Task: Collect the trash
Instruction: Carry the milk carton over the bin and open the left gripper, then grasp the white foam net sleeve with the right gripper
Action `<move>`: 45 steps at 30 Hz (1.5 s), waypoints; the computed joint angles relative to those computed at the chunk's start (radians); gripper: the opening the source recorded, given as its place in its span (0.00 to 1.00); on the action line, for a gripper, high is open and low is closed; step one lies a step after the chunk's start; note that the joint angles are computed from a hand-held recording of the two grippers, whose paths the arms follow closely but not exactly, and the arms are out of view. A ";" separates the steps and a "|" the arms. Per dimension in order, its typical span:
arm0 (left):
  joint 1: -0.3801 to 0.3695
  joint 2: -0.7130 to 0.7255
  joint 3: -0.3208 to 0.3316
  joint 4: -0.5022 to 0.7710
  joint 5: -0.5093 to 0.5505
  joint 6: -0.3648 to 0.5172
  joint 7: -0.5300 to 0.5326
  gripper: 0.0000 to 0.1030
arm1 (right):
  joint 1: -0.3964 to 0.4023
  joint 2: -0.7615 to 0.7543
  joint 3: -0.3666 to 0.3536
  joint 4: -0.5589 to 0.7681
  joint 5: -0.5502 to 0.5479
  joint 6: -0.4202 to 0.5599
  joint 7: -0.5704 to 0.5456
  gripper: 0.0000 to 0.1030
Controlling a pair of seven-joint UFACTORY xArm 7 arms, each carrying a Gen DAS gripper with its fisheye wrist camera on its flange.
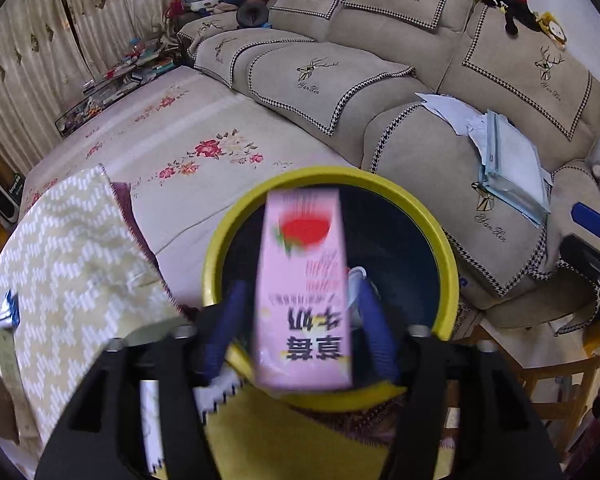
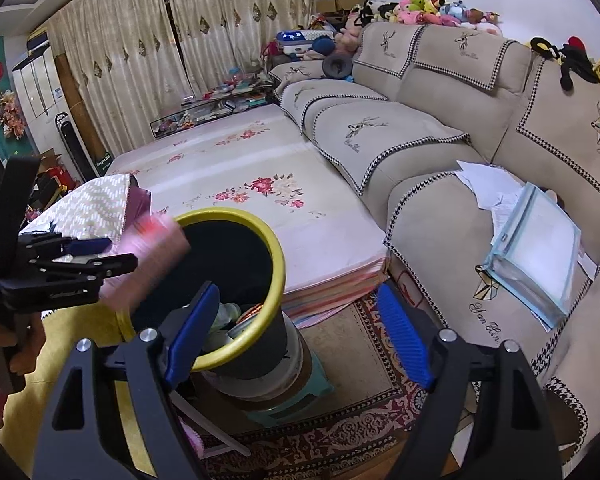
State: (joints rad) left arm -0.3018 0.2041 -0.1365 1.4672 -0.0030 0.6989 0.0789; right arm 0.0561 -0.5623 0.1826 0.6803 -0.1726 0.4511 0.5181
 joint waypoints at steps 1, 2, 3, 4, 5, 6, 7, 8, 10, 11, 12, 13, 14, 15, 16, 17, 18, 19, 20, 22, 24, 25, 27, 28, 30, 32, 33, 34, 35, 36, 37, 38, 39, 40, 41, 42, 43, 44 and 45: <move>-0.006 0.014 0.003 0.012 0.016 -0.015 -0.013 0.72 | 0.001 0.000 -0.001 -0.002 0.000 0.001 0.000 0.75; -0.005 0.014 0.004 0.010 0.018 -0.023 -0.013 0.73 | 0.001 0.000 -0.001 -0.004 0.001 0.003 0.000 0.75; -0.001 0.001 0.007 -0.003 0.017 -0.028 -0.013 0.73 | 0.002 0.002 -0.001 -0.004 0.002 0.002 0.000 0.75; 0.002 -0.003 0.008 0.000 0.012 -0.022 -0.020 0.73 | 0.005 0.001 -0.001 -0.006 0.003 0.002 0.001 0.75; 0.013 -0.027 0.005 -0.026 -0.014 -0.029 -0.009 0.73 | 0.008 0.000 0.000 -0.009 0.005 0.001 0.002 0.75; 0.026 -0.058 0.002 -0.054 -0.050 -0.037 0.010 0.73 | 0.011 -0.001 0.001 -0.011 0.007 -0.001 0.003 0.76; 0.036 -0.098 0.001 -0.087 -0.080 -0.049 0.023 0.73 | 0.016 0.002 0.003 -0.011 0.009 -0.003 0.004 0.76; 0.044 -0.143 0.003 -0.130 -0.102 -0.065 0.031 0.76 | 0.020 0.005 0.006 -0.010 0.011 -0.005 0.005 0.77; 0.060 -0.250 0.017 -0.226 -0.154 -0.100 0.048 0.82 | 0.030 0.021 0.013 0.000 0.013 -0.008 0.006 0.77; 0.064 -0.298 0.026 -0.269 -0.180 -0.107 0.062 0.83 | 0.035 0.032 0.016 0.006 0.014 -0.011 0.007 0.77; 0.069 -0.356 0.038 -0.320 -0.207 -0.109 0.075 0.85 | 0.043 0.045 0.020 0.013 0.016 -0.016 0.008 0.77; 0.074 -0.426 0.056 -0.380 -0.231 -0.110 0.086 0.85 | 0.050 0.058 0.025 0.022 0.017 -0.018 0.010 0.77; 0.077 -0.473 0.070 -0.420 -0.243 -0.108 0.093 0.87 | 0.057 0.071 0.030 0.033 0.016 -0.017 0.012 0.77; 0.084 -0.530 0.085 -0.470 -0.253 -0.105 0.095 0.88 | 0.067 0.088 0.036 0.046 0.017 -0.016 0.013 0.77; 0.093 -0.586 0.099 -0.517 -0.255 -0.099 0.091 0.88 | 0.075 0.102 0.040 0.057 0.016 -0.016 0.015 0.77; 0.109 -0.655 0.114 -0.576 -0.251 -0.088 0.083 0.88 | 0.085 0.119 0.047 0.072 0.015 -0.016 0.018 0.77; 0.126 -0.714 0.125 -0.624 -0.240 -0.075 0.072 0.88 | 0.098 0.144 0.058 0.094 0.012 -0.017 0.019 0.77; 0.143 -0.761 0.130 -0.660 -0.226 -0.063 0.058 0.88 | 0.107 0.160 0.066 0.109 0.005 -0.016 0.023 0.77; 0.170 -0.826 0.138 -0.711 -0.206 -0.049 0.042 0.89 | 0.121 0.189 0.078 0.136 -0.001 -0.016 0.027 0.78; 0.226 -0.941 0.143 -0.803 -0.156 -0.040 0.014 0.89 | 0.153 0.241 0.094 0.181 -0.012 -0.020 0.028 0.78; 0.302 -1.073 0.146 -0.898 -0.093 -0.013 -0.019 0.90 | 0.183 0.300 0.113 0.239 -0.035 -0.020 0.035 0.78; 0.322 -1.109 0.152 -0.922 -0.077 -0.003 -0.032 0.90 | 0.199 0.324 0.115 0.263 -0.044 -0.021 0.037 0.78; 0.368 -1.206 0.184 -0.981 -0.054 0.042 -0.050 0.90 | 0.241 0.399 0.128 0.340 -0.064 -0.020 0.040 0.78; 0.385 -1.238 0.204 -0.997 -0.045 0.063 -0.048 0.90 | 0.261 0.423 0.128 0.368 -0.072 -0.019 0.042 0.78; 0.437 -1.298 0.233 -1.025 -0.010 0.105 -0.037 0.90 | 0.311 0.505 0.140 0.461 -0.097 -0.014 0.044 0.78; 0.479 -1.323 0.248 -1.037 0.018 0.115 -0.028 0.90 | 0.362 0.582 0.146 0.553 -0.115 -0.005 0.039 0.78; 0.497 -1.341 0.265 -1.043 0.027 0.123 -0.017 0.90 | 0.386 0.615 0.145 0.595 -0.124 0.001 0.037 0.78; 0.510 -1.346 0.276 -1.041 0.030 0.124 -0.012 0.90 | 0.416 0.666 0.147 0.660 -0.139 0.006 0.035 0.78; 0.524 -1.353 0.291 -1.037 0.032 0.125 -0.007 0.90 | 0.445 0.709 0.145 0.715 -0.154 0.010 0.038 0.78; 0.532 -1.350 0.298 -1.031 0.030 0.120 -0.004 0.90 | 0.472 0.748 0.141 0.768 -0.160 0.016 0.033 0.78; 0.538 -1.355 0.300 -1.029 0.028 0.121 -0.003 0.91 | 0.499 0.800 0.140 0.841 -0.159 0.027 0.017 0.78; 0.546 -1.359 0.309 -1.027 0.029 0.120 0.004 0.91 | 0.524 0.854 0.139 0.918 -0.151 0.038 -0.004 0.78; 0.552 -1.360 0.316 -1.024 0.028 0.121 0.010 0.91 | 0.552 0.904 0.132 0.992 -0.153 0.052 -0.014 0.78; 0.556 -1.357 0.322 -1.022 0.026 0.121 0.015 0.91 | 0.579 0.953 0.119 1.067 -0.157 0.073 -0.024 0.78; 0.559 -1.354 0.326 -1.021 0.025 0.121 0.022 0.91 | 0.607 0.999 0.104 1.141 -0.160 0.099 -0.031 0.78; 0.563 -1.359 0.324 -1.021 0.023 0.129 0.023 0.91 | 0.626 1.036 0.091 1.202 -0.154 0.124 -0.043 0.78; 0.566 -1.356 0.326 -1.021 0.021 0.129 0.026 0.91 | 0.658 1.093 0.068 1.294 -0.159 0.165 -0.043 0.78; 0.570 -1.356 0.334 -1.024 0.020 0.131 0.034 0.91 | 0.687 1.149 0.047 1.386 -0.160 0.208 -0.048 0.78; 0.572 -1.356 0.334 -1.025 0.017 0.131 0.036 0.91 | 0.709 1.203 0.029 1.474 -0.154 0.246 -0.058 0.78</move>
State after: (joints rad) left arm 0.2701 -1.1514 0.1979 0.4425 0.0141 0.8302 0.1149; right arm 0.7646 0.6406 0.2113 2.1539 -0.3263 0.6975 0.4603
